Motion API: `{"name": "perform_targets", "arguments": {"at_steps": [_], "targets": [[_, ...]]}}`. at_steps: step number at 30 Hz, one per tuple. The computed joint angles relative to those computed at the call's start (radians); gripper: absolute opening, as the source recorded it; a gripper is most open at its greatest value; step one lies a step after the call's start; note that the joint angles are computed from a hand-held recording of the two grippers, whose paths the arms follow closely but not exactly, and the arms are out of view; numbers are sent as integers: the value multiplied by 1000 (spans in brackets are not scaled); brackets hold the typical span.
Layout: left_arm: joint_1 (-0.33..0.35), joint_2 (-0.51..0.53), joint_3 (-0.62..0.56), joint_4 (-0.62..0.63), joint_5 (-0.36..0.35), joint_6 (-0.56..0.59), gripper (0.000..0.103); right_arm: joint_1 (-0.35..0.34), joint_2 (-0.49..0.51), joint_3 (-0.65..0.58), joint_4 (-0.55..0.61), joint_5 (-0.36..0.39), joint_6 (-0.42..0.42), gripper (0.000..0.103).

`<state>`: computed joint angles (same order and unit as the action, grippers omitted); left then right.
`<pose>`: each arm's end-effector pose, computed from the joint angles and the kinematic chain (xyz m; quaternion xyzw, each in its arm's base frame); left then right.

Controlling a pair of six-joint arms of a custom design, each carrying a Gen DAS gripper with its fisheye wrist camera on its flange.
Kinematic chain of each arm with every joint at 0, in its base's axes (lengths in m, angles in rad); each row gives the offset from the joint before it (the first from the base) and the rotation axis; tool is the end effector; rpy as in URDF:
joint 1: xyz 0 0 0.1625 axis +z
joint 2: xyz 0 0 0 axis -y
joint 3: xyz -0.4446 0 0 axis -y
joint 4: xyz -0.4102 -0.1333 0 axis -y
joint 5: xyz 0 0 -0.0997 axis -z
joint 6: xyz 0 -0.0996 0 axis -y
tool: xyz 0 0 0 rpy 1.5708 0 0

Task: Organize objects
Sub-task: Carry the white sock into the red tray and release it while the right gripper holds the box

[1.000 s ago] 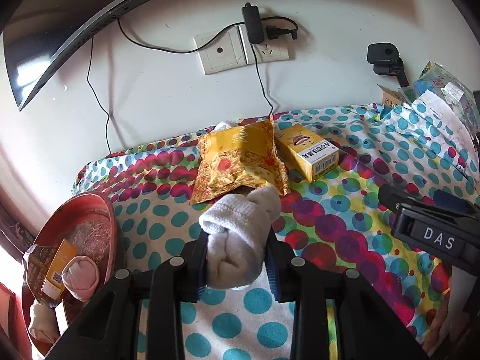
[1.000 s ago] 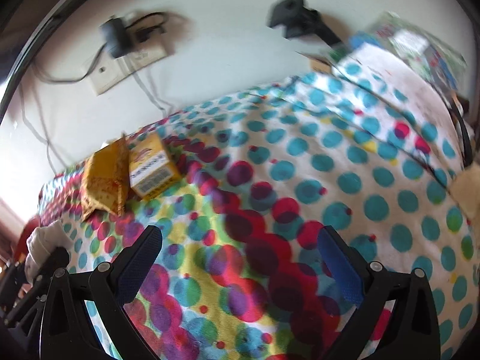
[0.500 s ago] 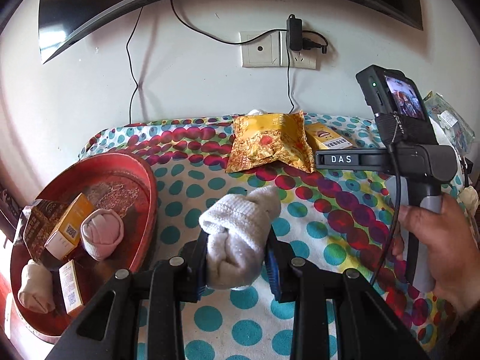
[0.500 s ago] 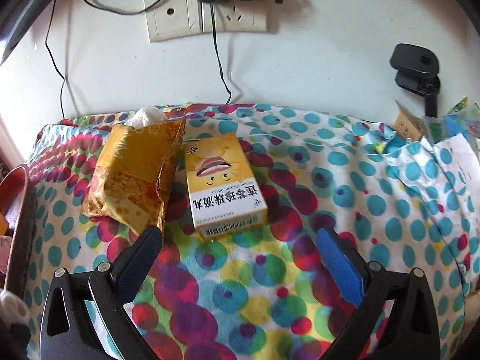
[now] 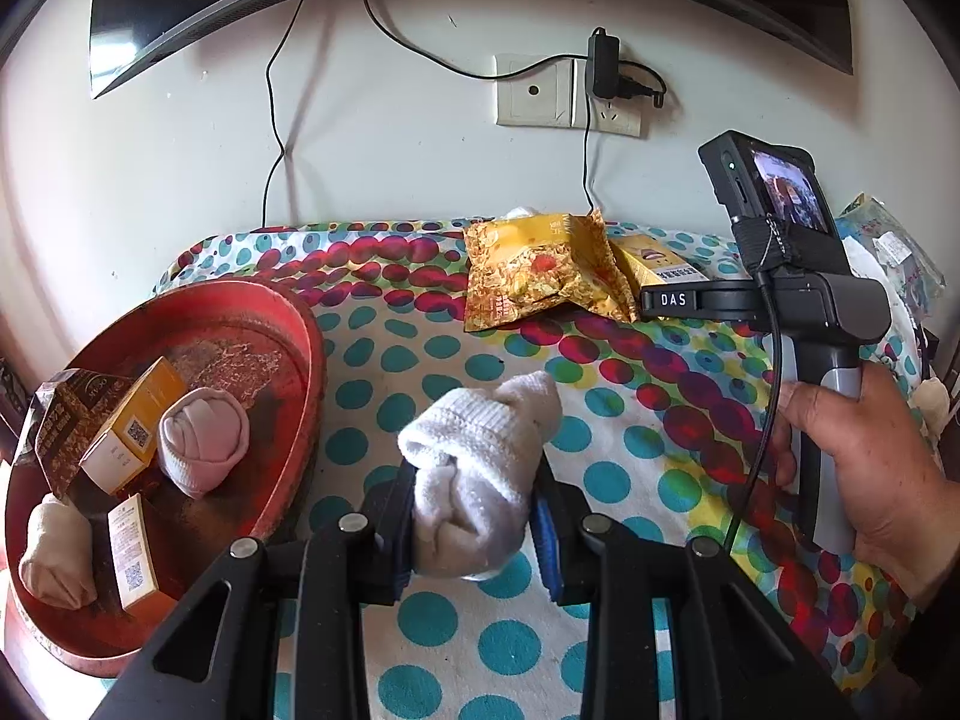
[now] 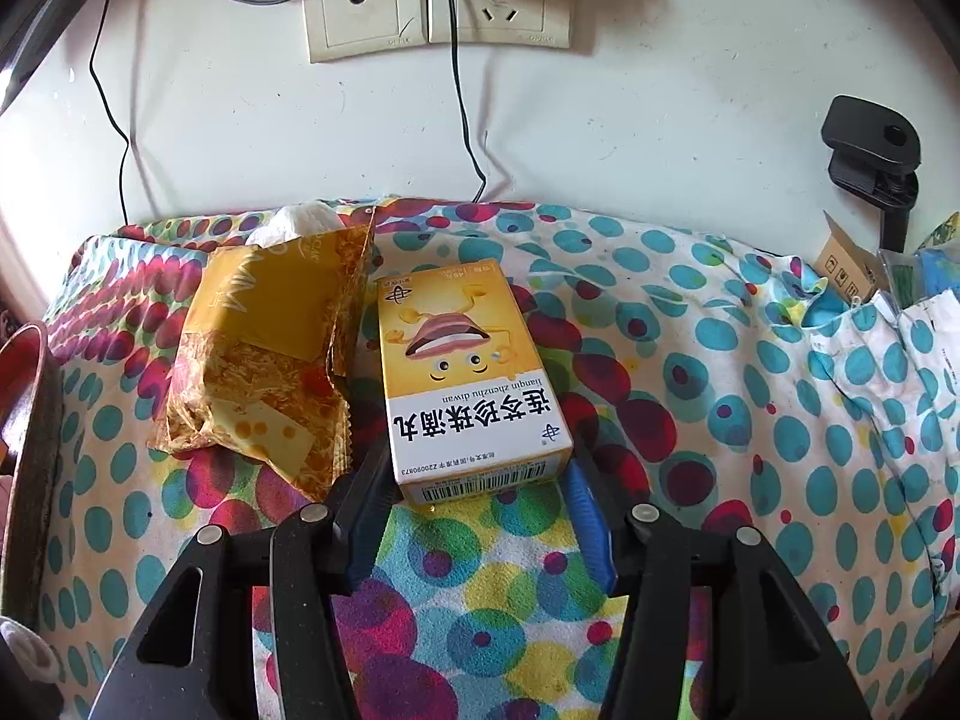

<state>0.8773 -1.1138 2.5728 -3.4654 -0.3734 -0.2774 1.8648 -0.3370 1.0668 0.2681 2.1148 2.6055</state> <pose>-0.0484 -0.4118 0.1630 0.0474 0.8143 -0.4146 0.4034 0.2775 -0.6345 -0.0896 0.3031 -0.8761 0.2391 0.2887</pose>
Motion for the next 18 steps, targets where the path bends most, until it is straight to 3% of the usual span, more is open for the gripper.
{"name": "perform_targets", "arguments": {"at_steps": [6,9,10,11,12,16,18], "targets": [[-31,-16,16,35,26,-43,32,-14,-84,152,-15,-20,13,52],[-39,-10,17,49,23,-67,32,-7,-77,150,-1,0,-47,54],[-42,-10,18,56,22,-79,32,-7,-69,133,23,-6,-46,61],[-47,-9,20,63,24,-90,32,-10,-52,102,69,-18,-34,86],[-51,-7,21,68,27,-95,32,-14,-30,71,106,-20,-25,103],[-54,-4,20,96,37,-116,32,-4,8,18,115,-6,-51,103],[-45,-8,18,102,32,-121,32,-6,31,-24,132,3,-22,103]]}}
